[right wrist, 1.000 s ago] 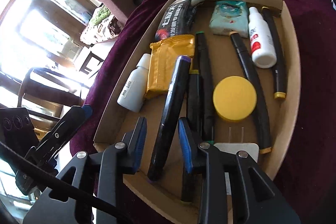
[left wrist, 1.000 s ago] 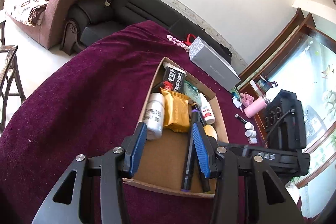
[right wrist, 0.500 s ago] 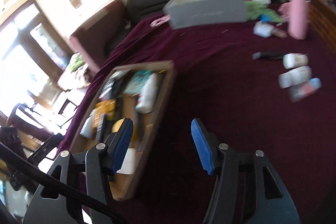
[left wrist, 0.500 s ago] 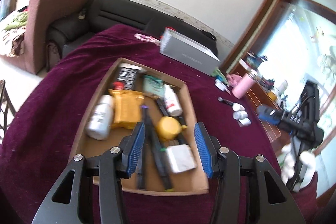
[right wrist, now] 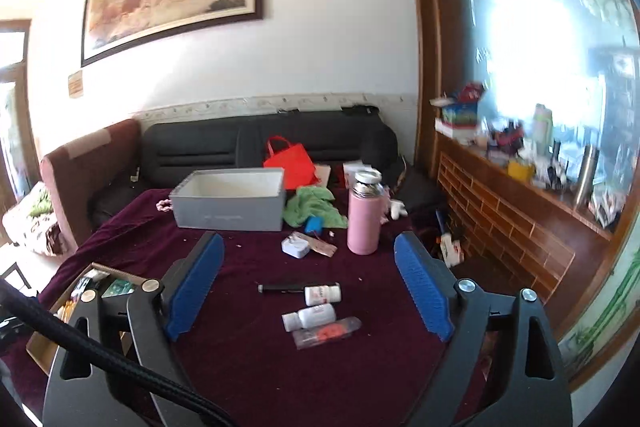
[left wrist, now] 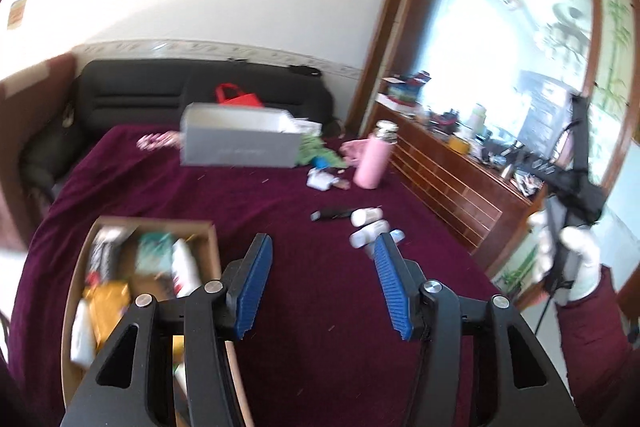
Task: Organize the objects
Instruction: 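Move both open tools back toward the white bottles on the table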
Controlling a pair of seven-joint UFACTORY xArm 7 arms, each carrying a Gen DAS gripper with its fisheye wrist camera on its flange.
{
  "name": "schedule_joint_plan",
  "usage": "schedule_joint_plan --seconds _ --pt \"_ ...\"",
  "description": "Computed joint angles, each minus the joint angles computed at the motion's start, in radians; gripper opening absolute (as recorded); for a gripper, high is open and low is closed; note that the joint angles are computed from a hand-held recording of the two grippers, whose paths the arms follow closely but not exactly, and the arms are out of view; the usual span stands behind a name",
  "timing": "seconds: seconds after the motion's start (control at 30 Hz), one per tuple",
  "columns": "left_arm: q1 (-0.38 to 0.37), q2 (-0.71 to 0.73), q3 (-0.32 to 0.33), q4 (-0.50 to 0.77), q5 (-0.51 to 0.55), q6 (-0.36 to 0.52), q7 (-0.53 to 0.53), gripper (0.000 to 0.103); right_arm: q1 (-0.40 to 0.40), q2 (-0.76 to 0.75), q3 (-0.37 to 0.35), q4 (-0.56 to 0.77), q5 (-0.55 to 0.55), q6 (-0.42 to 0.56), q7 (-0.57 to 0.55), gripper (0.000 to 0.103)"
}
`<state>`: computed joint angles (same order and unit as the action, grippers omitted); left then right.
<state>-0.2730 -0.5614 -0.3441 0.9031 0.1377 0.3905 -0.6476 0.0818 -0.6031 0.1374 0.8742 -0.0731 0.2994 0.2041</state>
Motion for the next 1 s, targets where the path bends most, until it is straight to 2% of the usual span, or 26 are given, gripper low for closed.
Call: schedule_joint_plan --seconds 0.03,0.13,0.2,0.3,0.37,0.47,0.6,0.73,0.8,0.87,1.0 --pt "-0.001 0.044 -0.002 0.047 0.005 0.01 0.017 0.047 0.028 0.027 -0.034 0.022 0.026 0.027 -0.018 0.088" --pt "-0.027 0.193 -0.001 0.208 0.017 0.067 0.083 0.047 0.146 0.113 -0.181 0.072 0.191 0.092 -0.104 0.088" --pt "-0.046 0.313 -0.003 0.331 0.036 0.122 0.116 0.047 0.225 0.159 -0.288 0.076 0.372 0.104 -0.17 0.088" --pt "-0.074 0.529 -0.026 0.577 0.169 0.268 0.12 0.047 0.299 0.19 -0.407 0.031 0.625 0.081 -0.255 0.088" --pt "-0.113 0.636 -0.016 0.707 0.23 0.338 0.127 0.047 0.318 0.218 -0.449 0.02 0.737 0.076 -0.305 0.088" --pt "-0.192 0.833 0.015 0.943 0.307 0.456 0.15 0.047 0.331 0.286 -0.474 0.022 0.866 0.042 -0.379 0.088" --pt "-0.259 1.062 0.052 1.179 0.26 0.559 0.229 0.047 0.331 0.373 -0.488 0.055 1.008 0.023 -0.491 0.088" --pt "-0.307 1.218 0.089 1.322 0.214 0.611 0.316 0.047 0.314 0.416 -0.498 0.068 1.163 0.027 -0.636 0.088" --pt "-0.334 1.3 0.112 1.416 0.2 0.636 0.363 0.047 0.294 0.432 -0.49 0.066 1.206 0.022 -0.687 0.088" --pt "-0.341 1.369 0.119 1.492 0.159 0.645 0.409 0.047 0.264 0.445 -0.474 0.068 1.209 0.033 -0.684 0.088" --pt "-0.362 1.451 0.143 1.576 0.099 0.664 0.491 0.047 0.213 0.44 -0.433 0.061 1.225 0.028 -0.705 0.088"
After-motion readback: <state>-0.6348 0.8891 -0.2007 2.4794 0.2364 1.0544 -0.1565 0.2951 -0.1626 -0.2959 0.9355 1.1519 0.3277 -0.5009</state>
